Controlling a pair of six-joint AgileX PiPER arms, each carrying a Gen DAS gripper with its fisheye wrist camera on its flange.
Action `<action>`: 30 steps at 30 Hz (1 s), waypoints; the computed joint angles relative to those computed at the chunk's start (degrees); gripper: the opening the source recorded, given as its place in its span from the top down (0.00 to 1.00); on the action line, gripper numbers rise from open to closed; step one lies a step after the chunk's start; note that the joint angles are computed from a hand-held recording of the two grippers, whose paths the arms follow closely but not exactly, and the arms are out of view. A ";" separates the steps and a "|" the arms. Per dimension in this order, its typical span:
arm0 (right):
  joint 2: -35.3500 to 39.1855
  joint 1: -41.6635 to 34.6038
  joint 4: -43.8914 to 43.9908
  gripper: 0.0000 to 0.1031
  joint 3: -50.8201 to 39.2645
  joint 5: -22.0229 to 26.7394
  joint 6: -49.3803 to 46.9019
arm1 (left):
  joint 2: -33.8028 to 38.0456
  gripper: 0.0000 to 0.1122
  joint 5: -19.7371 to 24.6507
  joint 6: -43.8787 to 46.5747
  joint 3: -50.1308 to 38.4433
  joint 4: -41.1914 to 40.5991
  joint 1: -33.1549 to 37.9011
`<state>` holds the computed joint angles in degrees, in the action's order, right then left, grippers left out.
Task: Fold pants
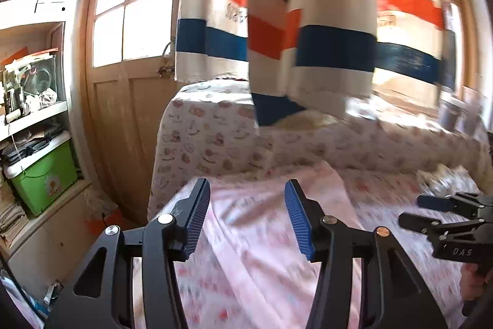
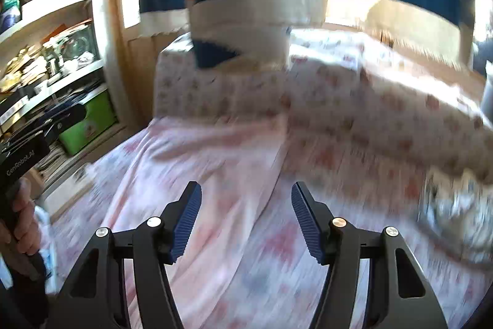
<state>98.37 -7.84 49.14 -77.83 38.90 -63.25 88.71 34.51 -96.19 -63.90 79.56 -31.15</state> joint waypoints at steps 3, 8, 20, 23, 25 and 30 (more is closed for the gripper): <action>-6.20 -3.70 6.30 0.44 10.94 3.30 -6.65 | -4.76 0.54 2.50 -6.67 7.81 3.28 -5.03; -13.54 -14.83 21.07 0.46 27.96 10.32 -24.26 | -7.83 0.54 8.36 -14.59 16.95 3.21 -13.79; -9.55 -21.31 26.03 0.58 33.33 19.54 -20.42 | -5.27 0.54 -8.11 -15.71 20.38 -2.20 -10.15; -8.83 -17.91 25.29 0.59 31.99 16.01 -16.32 | -3.60 0.54 -6.85 -16.98 19.77 -2.18 -11.34; -7.61 -15.05 25.03 0.63 30.75 13.21 -13.41 | -3.09 0.54 -6.54 -16.81 19.46 -2.57 -11.53; -7.86 -12.42 24.55 0.86 32.82 8.52 -14.20 | -3.65 0.62 -6.63 -17.74 20.15 -2.64 -11.83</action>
<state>90.52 -20.26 73.69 -45.01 47.42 -77.45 85.06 27.88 -113.93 -43.75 76.93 -42.98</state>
